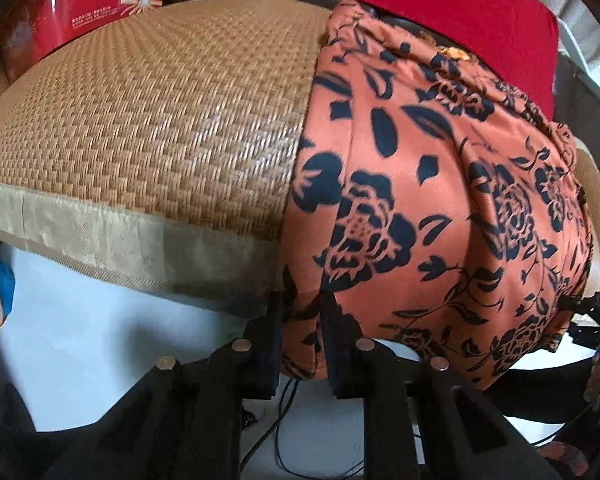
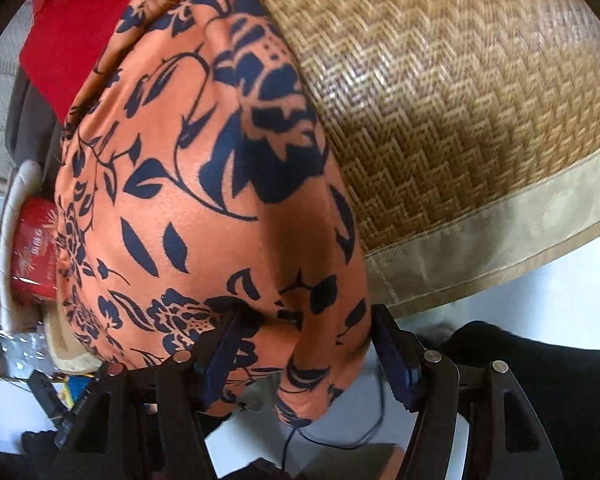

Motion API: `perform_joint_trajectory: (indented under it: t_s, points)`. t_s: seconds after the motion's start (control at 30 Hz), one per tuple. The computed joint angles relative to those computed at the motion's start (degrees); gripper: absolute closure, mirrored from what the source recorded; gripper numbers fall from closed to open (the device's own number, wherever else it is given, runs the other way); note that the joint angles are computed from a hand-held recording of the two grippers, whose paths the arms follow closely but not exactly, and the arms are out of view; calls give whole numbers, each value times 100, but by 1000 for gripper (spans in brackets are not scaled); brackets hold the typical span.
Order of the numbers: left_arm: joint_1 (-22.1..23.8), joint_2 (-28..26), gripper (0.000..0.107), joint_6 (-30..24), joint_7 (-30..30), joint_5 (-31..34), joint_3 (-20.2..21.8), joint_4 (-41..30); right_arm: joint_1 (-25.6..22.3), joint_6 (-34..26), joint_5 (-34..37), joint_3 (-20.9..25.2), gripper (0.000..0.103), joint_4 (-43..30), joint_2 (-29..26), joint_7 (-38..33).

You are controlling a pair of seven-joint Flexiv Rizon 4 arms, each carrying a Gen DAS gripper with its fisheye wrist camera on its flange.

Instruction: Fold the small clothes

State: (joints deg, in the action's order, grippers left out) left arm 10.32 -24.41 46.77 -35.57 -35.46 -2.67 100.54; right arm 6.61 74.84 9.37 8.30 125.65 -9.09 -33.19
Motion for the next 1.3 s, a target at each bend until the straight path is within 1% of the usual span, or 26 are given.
perform_joint_trajectory:
  t_s: [0.07, 0.1, 0.13, 0.17, 0.23, 0.3, 0.37, 0.4, 0.43, 0.47, 0.57, 0.7, 0.73, 0.77, 0.8, 0.83, 0.87, 0.9, 0.93, 0.97, 1.0, 1.07, 1.17, 1.23, 1.27, 1.3]
  points:
    - [9, -9, 79, 80, 60, -63, -33, -11, 0, 178, 24, 19, 39, 67, -11, -63]
    - [40, -13, 64, -5, 65, -119, -54, -38, -11, 234, 98, 57, 49, 70, -16, -118]
    - [60, -8, 51, -61, 64, -193, -75, -36, -42, 225, 170, 95, 54, 81, 22, -207]
    - [63, 20, 48, -38, 102, -273, -95, 4, -9, 182, 75, 64, 66, 112, 59, -176]
    - [-19, 35, 43, 46, 154, -247, -100, 58, 121, 37, -406, -63, 73, 207, 175, 62]
    - [-107, 6, 43, 63, 119, -81, -63, 43, 192, -1, -681, -92, 79, 280, 259, 210]
    - [-159, -21, 44, 81, 54, -28, -65, 84, 284, 118, -1000, -132, 80, 369, 287, 509]
    - [-180, -61, 61, 63, 12, 36, -55, 43, 292, 172, -1054, -128, 80, 406, 312, 575]
    - [-217, -94, 88, 61, -49, 142, -28, 30, 283, 196, -1060, -121, 80, 412, 322, 592]
    - [-205, -124, 97, -45, -111, 191, -20, -16, 298, 228, -1102, -115, 80, 432, 327, 658]
    - [-102, -131, 99, -217, -139, 12, -82, -13, 296, 271, -1075, -85, 80, 511, 357, 799]
    - [-30, -151, 96, -356, -124, 28, -30, -61, 194, 281, -369, 60, 73, 489, 342, 711]
    - [-5, -143, 90, -413, -110, 54, -12, -82, 197, 227, -323, 48, 67, 475, 339, 762]
    - [-12, -131, 86, -425, -90, 84, -8, -74, 223, 184, -386, 8, 43, 492, 338, 918]
    - [-10, -128, 76, -414, -29, 128, 0, -94, 237, 281, -533, -61, 27, 562, 319, 1063]
    - [-18, -121, 73, -405, 0, 191, 14, -148, 305, 464, -867, -167, 27, 696, 319, 1383]
    - [-38, -97, 73, -336, 73, 202, 0, -104, 290, 563, -951, -180, 27, 738, 298, 1390]
    - [-40, -89, 73, -330, 128, 190, -18, -82, 219, 665, -812, -83, 31, 699, 234, 1049]
    - [-45, -80, 90, -333, 147, 175, -27, -65, 199, 728, -757, -27, 39, 668, 196, 869]
    - [-50, -66, 101, -319, 169, 188, -17, -53, 166, 674, -655, 61, 72, 594, 174, 628]
    - [-34, -31, 100, -357, 203, 154, -25, -28, 158, 448, -640, 103, 87, 538, 221, 476]
    - [54, 107, 101, -565, 324, 4, -32, 48, 237, 278, -804, 70, 91, 556, 345, 468]
    - [319, 249, 101, -1423, 553, -465, -84, -113, 254, 443, -255, 238, 92, 520, 602, -38]
    - [468, 313, 101, -2021, 669, -790, -69, -280, 312, 650, 342, 332, 92, 473, 861, -489]
    - [501, 337, 101, -2212, 723, -918, -47, -347, 372, 748, 923, 354, 92, 368, 1001, -972]
    - [558, 345, 101, -2455, 758, -1058, -32, -469, 445, 796, 1252, 309, 92, 277, 1071, -1262]
